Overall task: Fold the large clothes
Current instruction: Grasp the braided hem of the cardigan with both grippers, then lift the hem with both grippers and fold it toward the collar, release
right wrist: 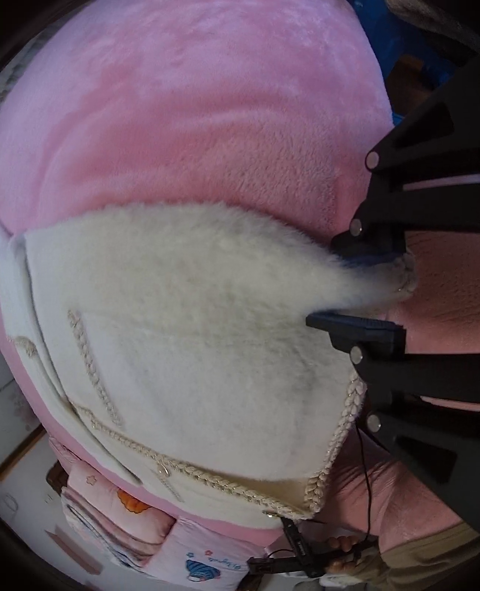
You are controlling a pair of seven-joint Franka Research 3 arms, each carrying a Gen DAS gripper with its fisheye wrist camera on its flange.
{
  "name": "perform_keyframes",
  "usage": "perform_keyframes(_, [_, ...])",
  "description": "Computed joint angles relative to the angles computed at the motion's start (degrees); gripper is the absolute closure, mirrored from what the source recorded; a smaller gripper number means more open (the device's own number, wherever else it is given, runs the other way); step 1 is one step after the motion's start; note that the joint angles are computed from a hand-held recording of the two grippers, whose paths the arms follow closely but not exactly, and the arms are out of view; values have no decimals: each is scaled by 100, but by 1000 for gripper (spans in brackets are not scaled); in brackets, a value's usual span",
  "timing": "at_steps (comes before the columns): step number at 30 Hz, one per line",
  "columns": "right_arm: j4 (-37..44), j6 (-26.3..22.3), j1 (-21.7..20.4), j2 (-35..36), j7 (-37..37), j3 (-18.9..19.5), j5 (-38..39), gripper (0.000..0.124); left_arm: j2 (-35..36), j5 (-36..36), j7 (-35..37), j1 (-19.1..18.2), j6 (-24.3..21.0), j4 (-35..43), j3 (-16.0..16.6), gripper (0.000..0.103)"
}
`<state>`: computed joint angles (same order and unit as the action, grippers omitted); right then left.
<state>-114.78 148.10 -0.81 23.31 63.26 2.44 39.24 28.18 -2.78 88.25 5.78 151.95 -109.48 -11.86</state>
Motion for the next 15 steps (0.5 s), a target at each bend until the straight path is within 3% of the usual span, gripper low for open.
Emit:
perform_keyframes(2, [6, -60, -54, 10, -70, 20, 77, 97, 7, 31, -71, -57, -83, 71, 9, 23])
perform_keyframes(5, [-2, 44, 128, 4, 133, -95, -255, 100, -10, 116, -113, -162, -204, 145, 0, 49])
perform_keyframes(7, [14, 126, 265, 0, 332, -156, -542, 104, -16, 236, -187, -277, -313, 217, 43, 74])
perform_keyframes(9, [40, 157, 338, -9, 460, -150, -712, 110, 19, 283, -242, -351, -504, 356, 44, 86])
perform_keyframes(12, [80, 87, 297, -46, 489, -88, -728, 111, 133, 126, -546, -379, -907, 665, 46, 91])
perform_keyframes(15, [127, 0, 199, -107, 436, 22, -454, 112, 210, -442, -493, -115, -1142, 870, -166, 93])
